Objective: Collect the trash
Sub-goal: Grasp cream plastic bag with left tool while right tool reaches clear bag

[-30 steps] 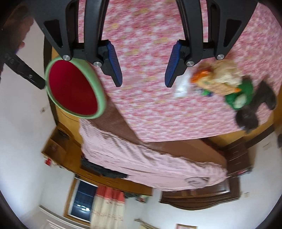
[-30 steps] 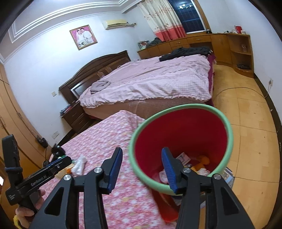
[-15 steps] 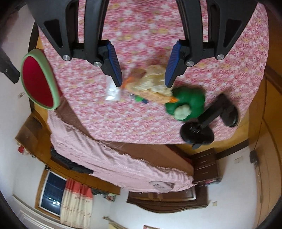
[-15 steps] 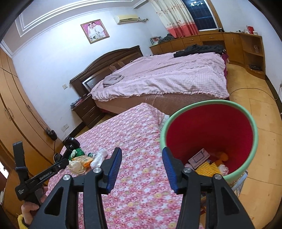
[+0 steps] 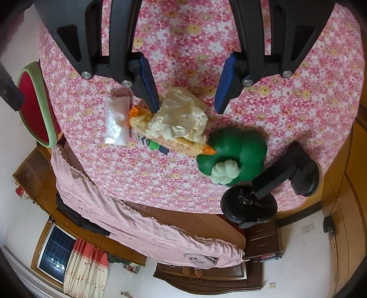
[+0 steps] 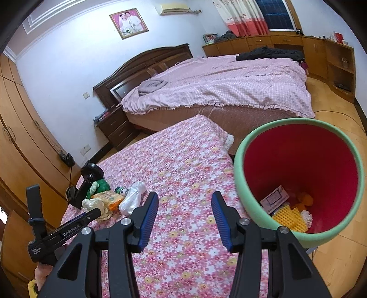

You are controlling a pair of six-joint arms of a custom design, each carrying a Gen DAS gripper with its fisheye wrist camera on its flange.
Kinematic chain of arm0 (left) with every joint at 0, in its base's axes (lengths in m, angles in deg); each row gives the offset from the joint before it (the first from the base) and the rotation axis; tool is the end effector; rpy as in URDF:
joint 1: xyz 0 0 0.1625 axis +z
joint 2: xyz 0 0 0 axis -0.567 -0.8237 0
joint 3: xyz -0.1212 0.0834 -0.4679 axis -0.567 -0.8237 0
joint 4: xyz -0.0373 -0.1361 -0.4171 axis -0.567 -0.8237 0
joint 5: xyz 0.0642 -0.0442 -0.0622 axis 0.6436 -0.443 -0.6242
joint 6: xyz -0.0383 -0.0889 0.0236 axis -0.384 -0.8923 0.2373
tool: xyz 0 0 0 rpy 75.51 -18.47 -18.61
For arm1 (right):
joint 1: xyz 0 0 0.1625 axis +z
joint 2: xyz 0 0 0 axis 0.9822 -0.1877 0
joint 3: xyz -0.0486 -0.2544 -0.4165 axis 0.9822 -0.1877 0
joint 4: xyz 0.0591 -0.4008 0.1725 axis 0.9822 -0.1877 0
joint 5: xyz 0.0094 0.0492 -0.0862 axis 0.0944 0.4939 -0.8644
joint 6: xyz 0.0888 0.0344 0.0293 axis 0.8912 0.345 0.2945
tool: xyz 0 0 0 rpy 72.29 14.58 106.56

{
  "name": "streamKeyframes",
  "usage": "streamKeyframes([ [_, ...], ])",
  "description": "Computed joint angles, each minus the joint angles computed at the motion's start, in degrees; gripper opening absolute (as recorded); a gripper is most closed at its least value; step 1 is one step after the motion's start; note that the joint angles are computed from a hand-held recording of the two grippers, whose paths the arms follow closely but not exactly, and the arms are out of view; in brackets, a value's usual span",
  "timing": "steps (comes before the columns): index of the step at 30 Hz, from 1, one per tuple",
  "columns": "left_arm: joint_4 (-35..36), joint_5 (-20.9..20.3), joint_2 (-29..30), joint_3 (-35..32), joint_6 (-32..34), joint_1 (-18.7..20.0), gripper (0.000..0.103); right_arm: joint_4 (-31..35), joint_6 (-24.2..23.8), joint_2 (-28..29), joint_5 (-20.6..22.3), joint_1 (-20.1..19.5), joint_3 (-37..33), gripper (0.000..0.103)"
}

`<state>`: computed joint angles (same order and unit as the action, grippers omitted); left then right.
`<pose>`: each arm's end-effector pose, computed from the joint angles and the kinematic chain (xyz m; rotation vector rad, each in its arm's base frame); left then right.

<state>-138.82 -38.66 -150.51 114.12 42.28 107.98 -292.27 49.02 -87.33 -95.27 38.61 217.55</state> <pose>0.0549 -0.4768 0.2655 0.3748 2.4575 -0.7865 0.2638 -0.3551 0.0090 0.0637 -2.4589 1.1695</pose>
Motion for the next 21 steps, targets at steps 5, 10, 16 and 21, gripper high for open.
streamKeyframes([
  [5, -0.3, -1.35, 1.17, -1.15, -0.14, 1.39, 0.05, 2.34, 0.12, 0.55, 0.79, -0.77, -1.23, 0.051],
  [10, 1.01, -3.64, 2.07, -2.38, -1.42, 3.0, 0.05, 4.72, 0.39, 1.1, 1.66, -1.46, -2.3, 0.051],
  [16, 0.92, -6.82, 1.54, -2.24, -0.3, 3.87, 0.033, 7.27, 0.37, 1.44, 2.49, -1.56, -3.53, 0.051],
  [21, 1.88, -8.51, -2.22, -1.04, -0.33, 3.6, 0.031, 8.88, 0.03, 1.97, 3.04, -1.23, -4.77, 0.051],
])
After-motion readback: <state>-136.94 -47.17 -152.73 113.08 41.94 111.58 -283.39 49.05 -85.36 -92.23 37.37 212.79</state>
